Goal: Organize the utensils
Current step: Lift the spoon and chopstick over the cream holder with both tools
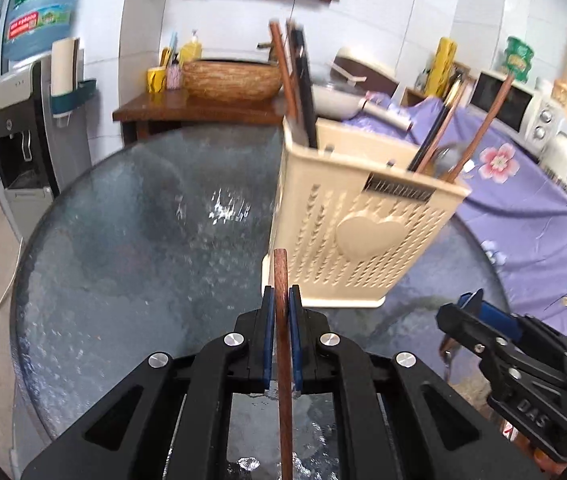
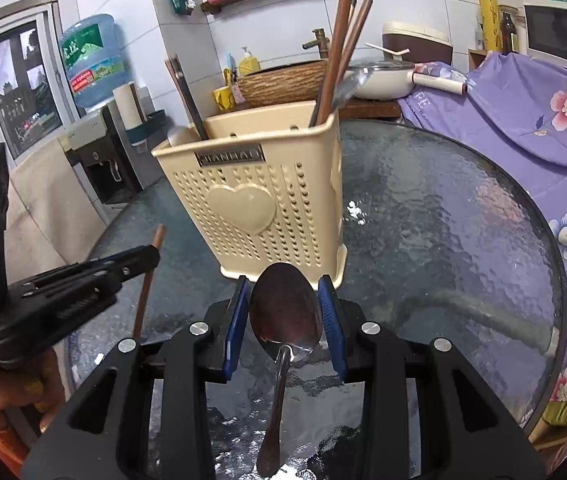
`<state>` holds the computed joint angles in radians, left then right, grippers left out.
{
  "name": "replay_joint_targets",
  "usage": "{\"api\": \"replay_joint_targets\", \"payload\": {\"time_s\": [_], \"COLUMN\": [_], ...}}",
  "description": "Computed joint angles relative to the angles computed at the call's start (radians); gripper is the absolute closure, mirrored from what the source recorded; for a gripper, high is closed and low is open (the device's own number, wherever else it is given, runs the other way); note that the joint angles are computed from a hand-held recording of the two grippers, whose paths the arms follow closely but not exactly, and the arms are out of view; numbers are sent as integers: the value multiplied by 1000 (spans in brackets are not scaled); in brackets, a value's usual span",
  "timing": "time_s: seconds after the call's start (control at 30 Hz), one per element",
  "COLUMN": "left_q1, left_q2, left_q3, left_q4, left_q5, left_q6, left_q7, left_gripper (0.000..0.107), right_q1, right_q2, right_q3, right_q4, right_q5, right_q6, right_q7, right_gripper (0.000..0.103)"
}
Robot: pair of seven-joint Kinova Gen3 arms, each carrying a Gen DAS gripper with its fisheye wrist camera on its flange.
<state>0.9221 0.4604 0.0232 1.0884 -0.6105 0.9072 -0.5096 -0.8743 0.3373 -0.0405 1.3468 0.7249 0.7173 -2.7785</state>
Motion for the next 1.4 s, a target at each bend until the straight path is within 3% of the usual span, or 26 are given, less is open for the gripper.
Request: {"api": "replay_joint_targets", "payload": {"time_s": [0.23,0.43,0.87,1.17,1.4], "left_q1": [33,33,30,37,21], "left_q2": [-52,-105,-147,-137,-135], "left_q3": [-6,7,52,59,63], "left_q4": [25,76,91,56,13], "left_q5": [-74,-129,-226,-238,-201], "left_q6": [-30,-81,-86,-79,-89], "left_q7": [22,67,110,71,-1], "left_gripper": [100,100,101,101,101], "right_q1": [25,18,1,34,100], "right_q2": [-46,-60,-61,-72,-72], "right_q3": [-20,-33,-46,-62,-75], "right_q4": [10,-17,-65,-89,-145], "right_q5": [-16,-4,20,-43,-184], "right_q6": [-34,-6,42,32,11], "right_q7": [45,75,116,204,335], "right_gripper": [67,69,69,69,69]}}
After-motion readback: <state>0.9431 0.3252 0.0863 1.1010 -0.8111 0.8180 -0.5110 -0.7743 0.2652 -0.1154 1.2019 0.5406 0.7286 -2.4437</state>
